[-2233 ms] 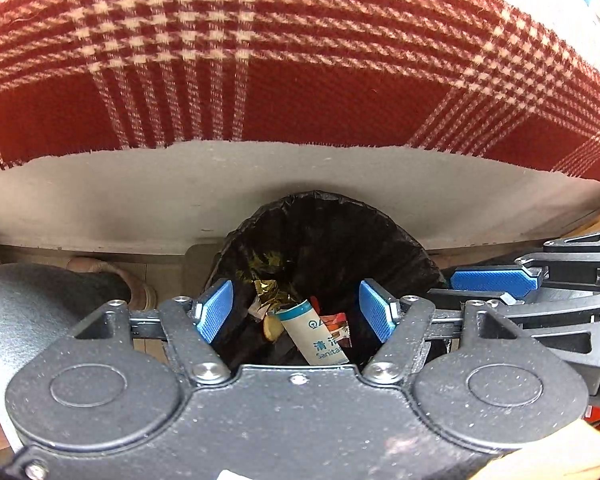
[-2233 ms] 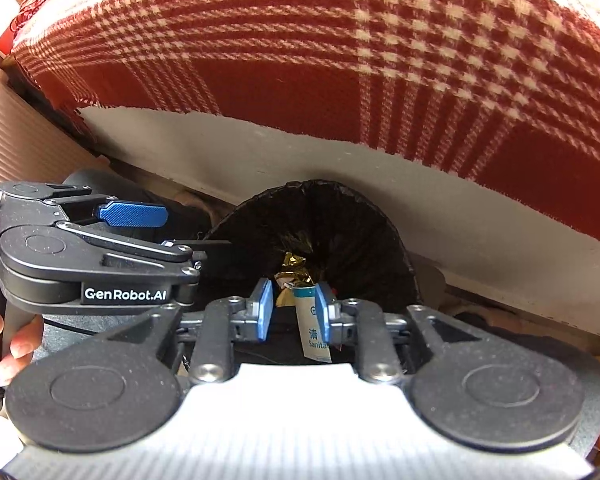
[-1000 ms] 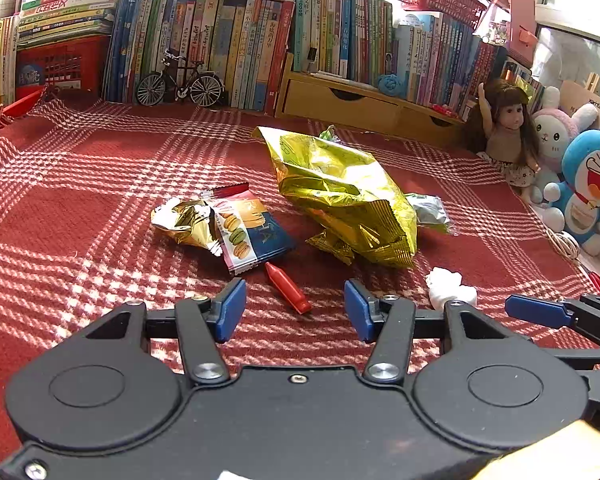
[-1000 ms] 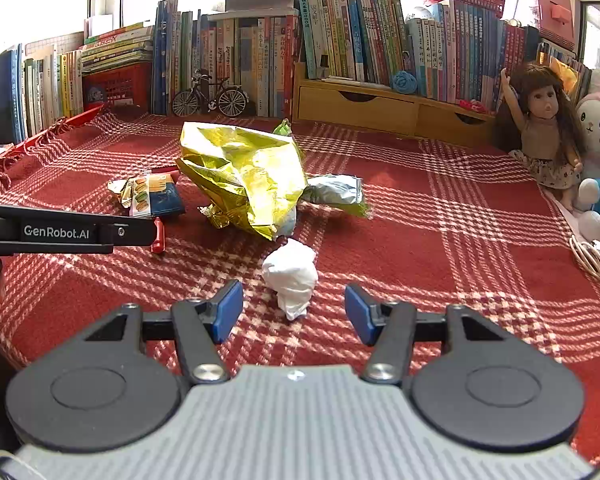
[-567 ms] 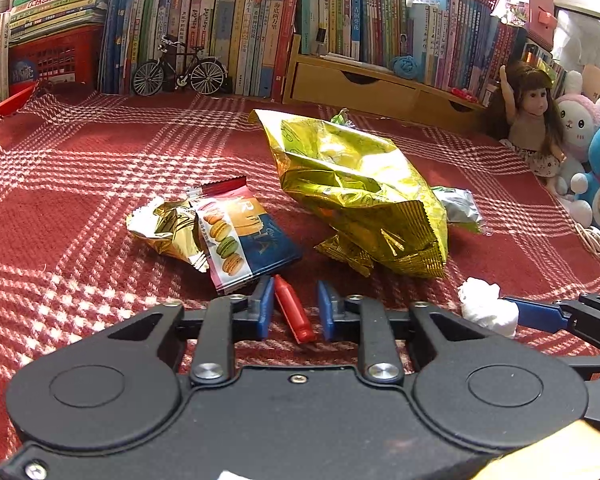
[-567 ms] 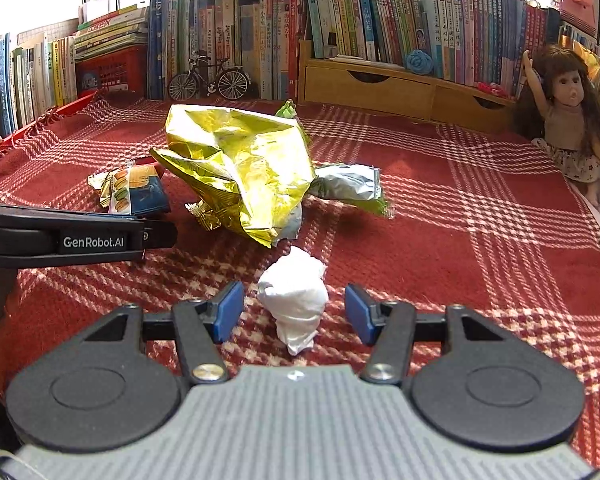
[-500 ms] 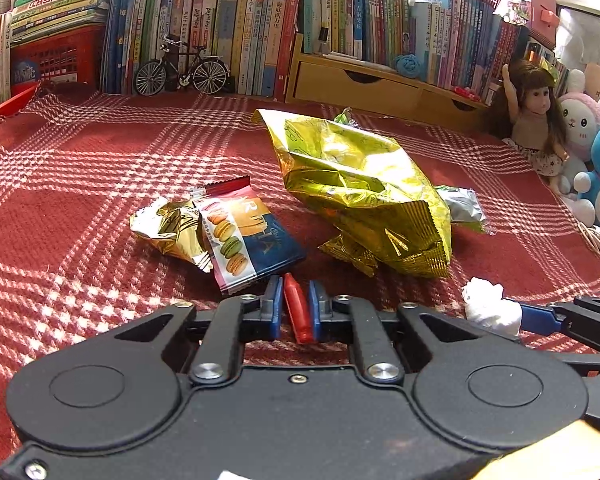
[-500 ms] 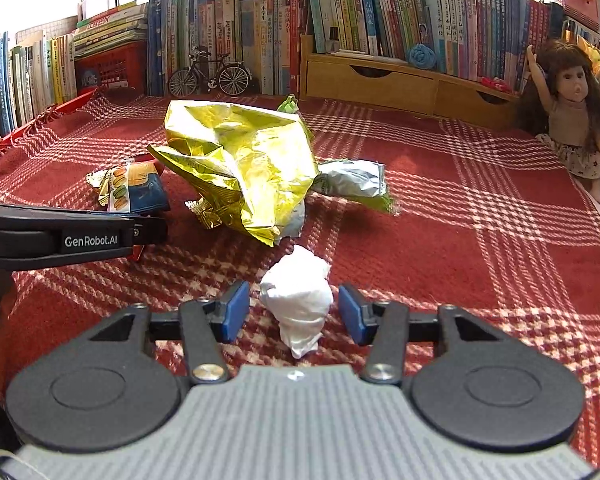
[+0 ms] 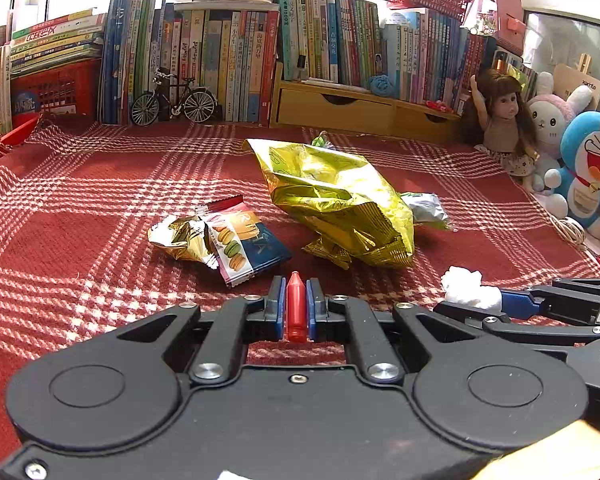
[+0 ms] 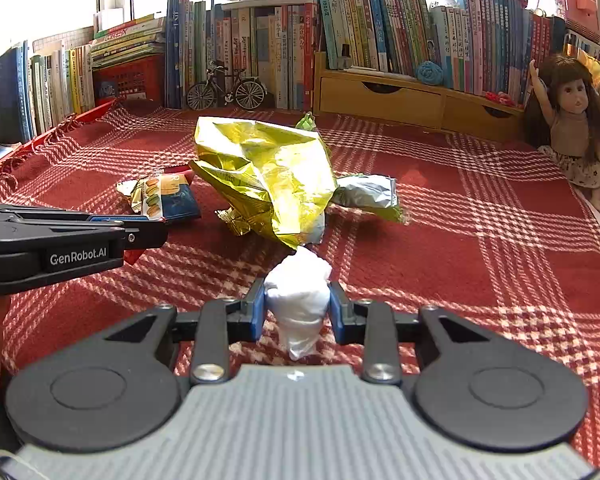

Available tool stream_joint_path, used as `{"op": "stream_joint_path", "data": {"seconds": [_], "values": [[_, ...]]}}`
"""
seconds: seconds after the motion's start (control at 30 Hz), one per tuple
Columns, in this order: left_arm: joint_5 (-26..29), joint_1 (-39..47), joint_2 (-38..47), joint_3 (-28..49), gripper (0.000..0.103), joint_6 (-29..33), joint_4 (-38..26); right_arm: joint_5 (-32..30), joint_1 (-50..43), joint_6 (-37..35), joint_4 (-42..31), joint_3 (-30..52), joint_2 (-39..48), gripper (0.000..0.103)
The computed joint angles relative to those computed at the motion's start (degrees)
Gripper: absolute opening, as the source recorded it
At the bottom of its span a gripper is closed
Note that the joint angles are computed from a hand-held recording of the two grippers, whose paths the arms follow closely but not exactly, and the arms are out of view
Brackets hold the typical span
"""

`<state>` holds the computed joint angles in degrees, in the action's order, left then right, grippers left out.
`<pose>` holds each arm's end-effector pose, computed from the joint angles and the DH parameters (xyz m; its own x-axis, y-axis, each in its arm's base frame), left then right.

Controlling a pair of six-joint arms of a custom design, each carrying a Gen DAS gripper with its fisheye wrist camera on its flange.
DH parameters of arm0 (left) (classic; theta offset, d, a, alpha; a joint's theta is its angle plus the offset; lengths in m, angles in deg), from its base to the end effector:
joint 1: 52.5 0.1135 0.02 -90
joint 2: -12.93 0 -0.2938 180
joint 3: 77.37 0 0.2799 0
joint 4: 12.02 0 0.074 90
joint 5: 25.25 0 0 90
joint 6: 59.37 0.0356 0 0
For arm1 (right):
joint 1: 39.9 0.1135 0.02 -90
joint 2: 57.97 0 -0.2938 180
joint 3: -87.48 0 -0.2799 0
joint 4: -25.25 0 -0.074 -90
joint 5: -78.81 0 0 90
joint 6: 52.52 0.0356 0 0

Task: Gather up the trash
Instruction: 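Grasp the white crumpled tissue with the right gripper while the left grasps a red crayon, then carry the tissue and red crayon down to the trash bin with both grippers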

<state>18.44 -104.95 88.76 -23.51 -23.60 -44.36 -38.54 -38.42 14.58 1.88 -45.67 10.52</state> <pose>0.1820 -0.1945 0.2136 -0.5251 -0.2365 -0.8175 -0.2318 0.9640 -0.1301 0.2466 0.0227 0.2089 -0.5160 -0.3591 -0.7777 -0.5953 0.8031 0.0242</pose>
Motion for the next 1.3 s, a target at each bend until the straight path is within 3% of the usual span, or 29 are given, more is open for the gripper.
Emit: {"op": "stream_joint_path", "data": {"seconds": [0.37, 0.87, 1.03, 1.3], "values": [[-5.2, -10.9, -4.8, 1.0, 0.01, -11.0, -13.0, -6.1, -5.1, -4.7, -11.4, -1.5, -10.1, 0.037], [-7.6, -28.8, -2.2, 4.6, 0.01, -36.3, -33.8, -13.4, -14.2, -19.0, -31.8, -2.6, -20.1, 0.037], [-6.2, -34.4, 0.3, 5.3, 0.01, -43.6, -37.9, -15.1, -18.3, -27.3, -40.9, -2.9, -21.9, 0.037], [-2.7, -39.9, 3.6, 5.2, 0.01, -49.5, -39.0, -14.5, -21.9, -37.7, -50.7, -4.6, -23.7, 0.037]]}}
